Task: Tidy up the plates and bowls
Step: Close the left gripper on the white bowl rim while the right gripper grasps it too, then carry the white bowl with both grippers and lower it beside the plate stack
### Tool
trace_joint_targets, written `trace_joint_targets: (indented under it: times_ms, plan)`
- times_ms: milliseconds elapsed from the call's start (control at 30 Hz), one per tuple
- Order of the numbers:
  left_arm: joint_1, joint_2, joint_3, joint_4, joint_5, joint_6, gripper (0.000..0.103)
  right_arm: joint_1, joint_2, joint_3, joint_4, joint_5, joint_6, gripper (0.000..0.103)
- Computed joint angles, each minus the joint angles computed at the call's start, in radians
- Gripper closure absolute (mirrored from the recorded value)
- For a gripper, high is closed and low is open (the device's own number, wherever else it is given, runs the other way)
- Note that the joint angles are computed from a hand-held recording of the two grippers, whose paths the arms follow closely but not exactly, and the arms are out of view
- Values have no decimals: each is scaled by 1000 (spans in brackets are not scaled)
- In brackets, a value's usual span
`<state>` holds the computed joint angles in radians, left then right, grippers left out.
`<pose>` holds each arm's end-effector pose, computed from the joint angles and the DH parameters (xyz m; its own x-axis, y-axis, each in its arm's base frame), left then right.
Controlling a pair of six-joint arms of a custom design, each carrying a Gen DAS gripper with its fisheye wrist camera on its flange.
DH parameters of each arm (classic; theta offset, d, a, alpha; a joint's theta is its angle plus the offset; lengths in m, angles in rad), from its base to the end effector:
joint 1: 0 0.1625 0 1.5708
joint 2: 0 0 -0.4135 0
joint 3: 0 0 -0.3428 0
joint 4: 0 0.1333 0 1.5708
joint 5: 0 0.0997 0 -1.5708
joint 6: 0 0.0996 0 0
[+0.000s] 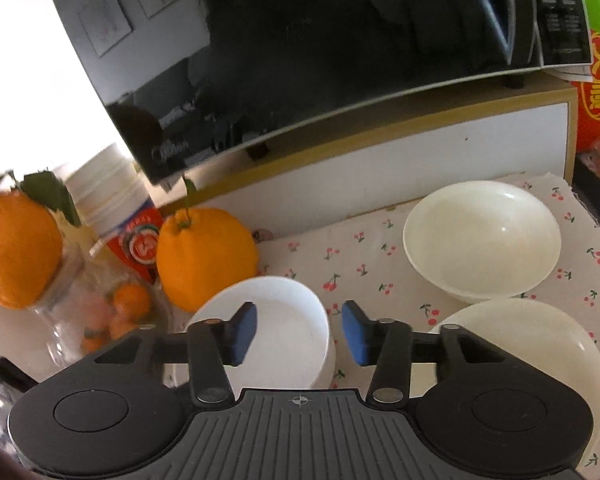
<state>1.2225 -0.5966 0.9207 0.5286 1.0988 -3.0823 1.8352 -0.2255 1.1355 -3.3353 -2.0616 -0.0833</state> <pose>-0.0541 -0.6722 0.1532 -0.9224 0.0647 -0.3808 0.3122 0.7052 -0.6365 0.2781 -0.6967 0.0018 -0.9267 0.0595 0.3712 -0.2496 0.6410 -0.7259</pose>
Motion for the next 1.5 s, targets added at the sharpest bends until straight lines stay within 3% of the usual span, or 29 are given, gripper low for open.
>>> trace_joint_targets:
  times_ms: [33,233,700,1067,1267,1500]
  plan:
    - [2,-1,0,2,6,-2,78,0,0,-2,11,-2,2,72]
    - [5,1,-5,-3,11,4,82,-2,-2,5,24,-15,16,82]
    - [-18,-75,87,-54,19,3,84,21,-44,66,-23,-7,32,83]
    - [-67,-197,236,-74,52,0,84,62,-167,254,-86,-10,66,83]
    - [-94,-250,299,-41,75,-12,84,80,-256,383,-89,-3,105,83]
    - [-111,-269,353,25,133,-56,84,102,-358,540,-83,-44,144,82]
